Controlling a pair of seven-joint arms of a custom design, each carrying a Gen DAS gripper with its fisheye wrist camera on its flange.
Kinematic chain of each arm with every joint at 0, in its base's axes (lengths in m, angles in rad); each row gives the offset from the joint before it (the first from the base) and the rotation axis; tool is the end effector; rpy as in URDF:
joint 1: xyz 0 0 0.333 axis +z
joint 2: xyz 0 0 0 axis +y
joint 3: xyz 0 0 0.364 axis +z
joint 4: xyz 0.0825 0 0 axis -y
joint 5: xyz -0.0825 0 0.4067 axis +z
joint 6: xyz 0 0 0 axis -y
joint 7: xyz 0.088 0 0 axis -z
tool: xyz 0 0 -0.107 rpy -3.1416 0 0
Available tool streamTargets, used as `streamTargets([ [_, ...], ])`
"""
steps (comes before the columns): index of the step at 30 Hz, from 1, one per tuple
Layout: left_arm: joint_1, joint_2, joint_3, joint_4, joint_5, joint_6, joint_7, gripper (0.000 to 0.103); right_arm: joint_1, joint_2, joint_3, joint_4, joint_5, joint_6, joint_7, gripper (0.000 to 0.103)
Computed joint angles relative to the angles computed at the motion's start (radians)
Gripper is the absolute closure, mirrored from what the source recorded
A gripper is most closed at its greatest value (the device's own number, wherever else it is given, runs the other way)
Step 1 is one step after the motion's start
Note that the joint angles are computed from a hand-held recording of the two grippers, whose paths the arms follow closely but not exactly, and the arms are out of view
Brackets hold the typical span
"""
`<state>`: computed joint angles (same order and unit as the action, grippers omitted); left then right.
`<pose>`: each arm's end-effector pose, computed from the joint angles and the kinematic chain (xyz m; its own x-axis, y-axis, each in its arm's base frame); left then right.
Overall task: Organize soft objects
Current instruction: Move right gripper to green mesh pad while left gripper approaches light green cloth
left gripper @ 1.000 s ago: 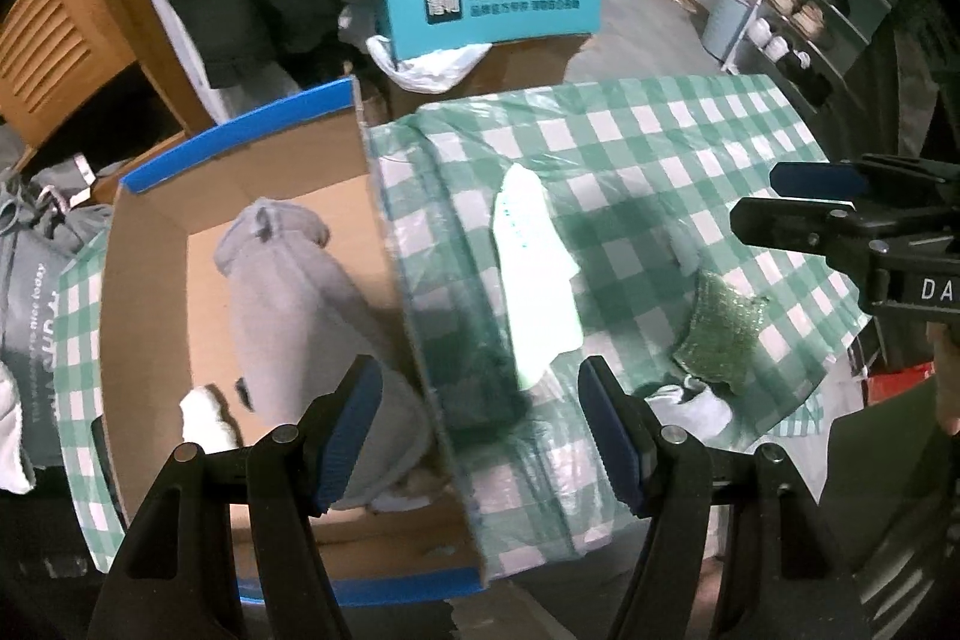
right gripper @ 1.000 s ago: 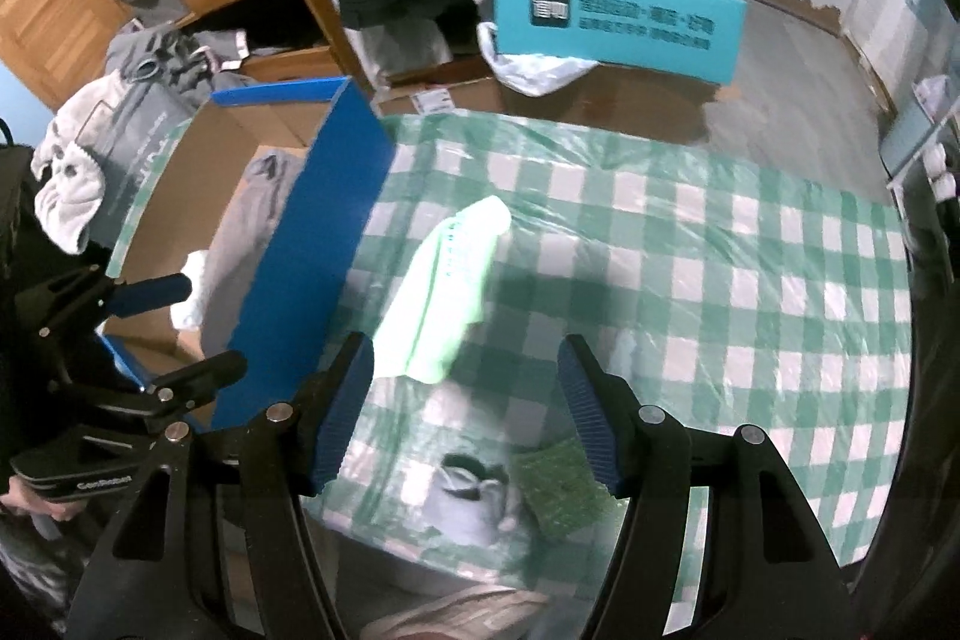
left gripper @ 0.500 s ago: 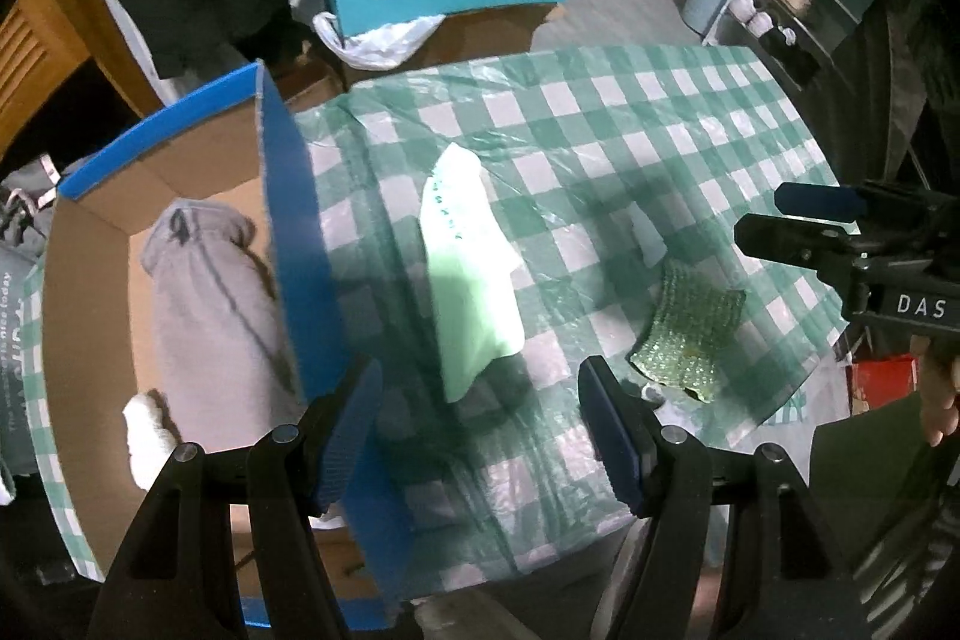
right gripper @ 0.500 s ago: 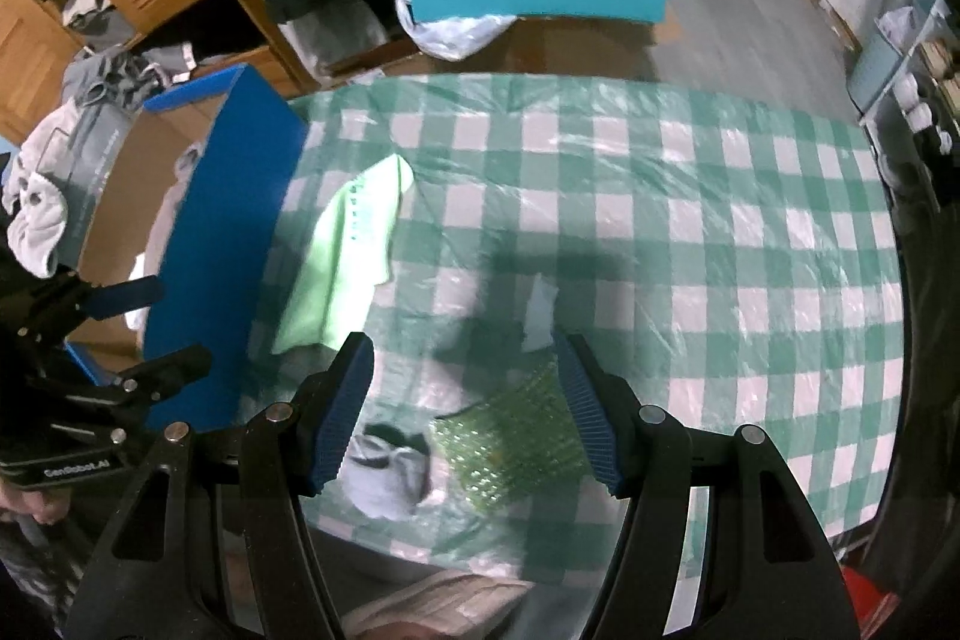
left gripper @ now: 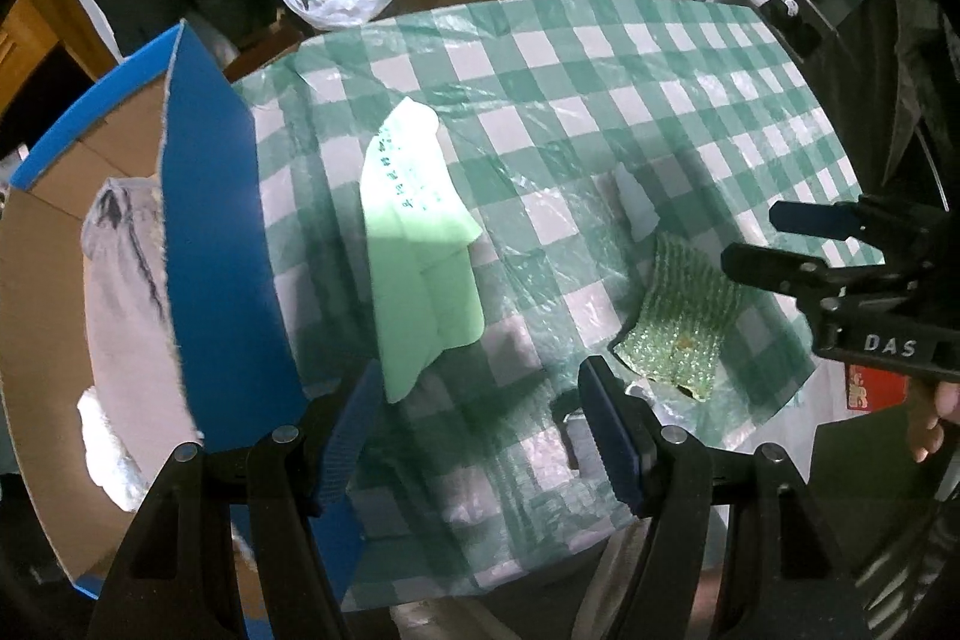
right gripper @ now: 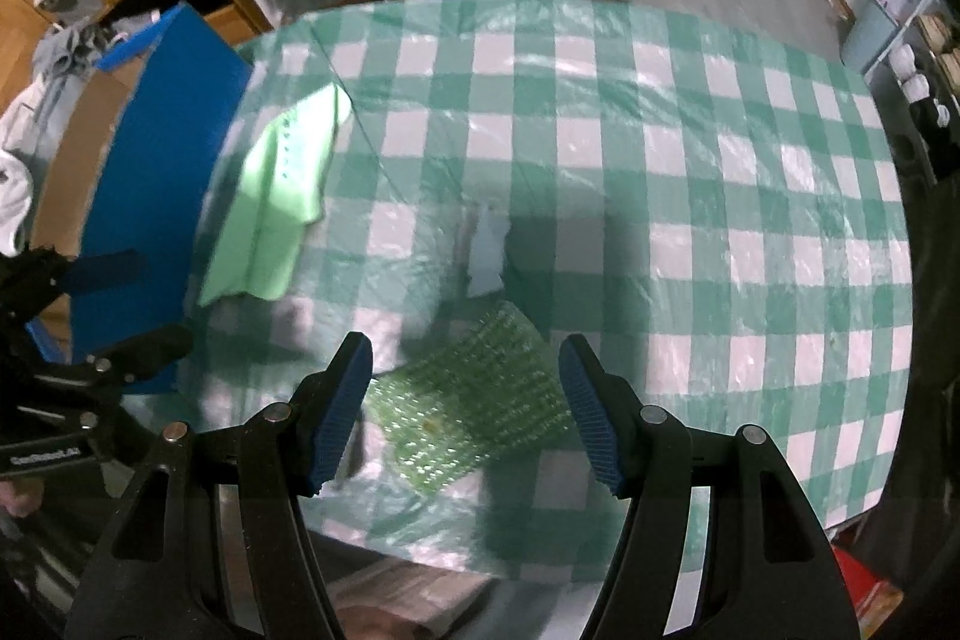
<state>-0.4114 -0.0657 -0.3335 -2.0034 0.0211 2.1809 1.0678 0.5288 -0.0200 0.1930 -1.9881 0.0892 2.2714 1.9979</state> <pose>0.4238 -0.3955 0.5480 -0.2591 -0.9627 0.0781 -0.9448 0.2358 -0.2274 0.4470 0.3975 0.5413 0.2637 -0.9449 -0.1940 -0.9472 -0.2157 -0.2371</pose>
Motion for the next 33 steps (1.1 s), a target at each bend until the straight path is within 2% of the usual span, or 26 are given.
streamTargets([
  [19, -0.026, 0.077, 0.008, 0.009, 0.011, 0.002, -0.038, 0.033, 0.004, 0.038, 0.007, -0.045, 0.066, -0.035, -0.075, 0.037],
  [26, -0.030, 0.088, 0.010, 0.010, 0.014, -0.002, -0.038, 0.033, 0.009, 0.063, 0.012, -0.042, 0.049, -0.059, -0.083, 0.037],
  [33, -0.026, 0.093, 0.018, 0.009, 0.006, 0.006, -0.050, 0.033, 0.021, 0.077, 0.019, -0.042, -0.027, -0.043, -0.077, 0.036],
])
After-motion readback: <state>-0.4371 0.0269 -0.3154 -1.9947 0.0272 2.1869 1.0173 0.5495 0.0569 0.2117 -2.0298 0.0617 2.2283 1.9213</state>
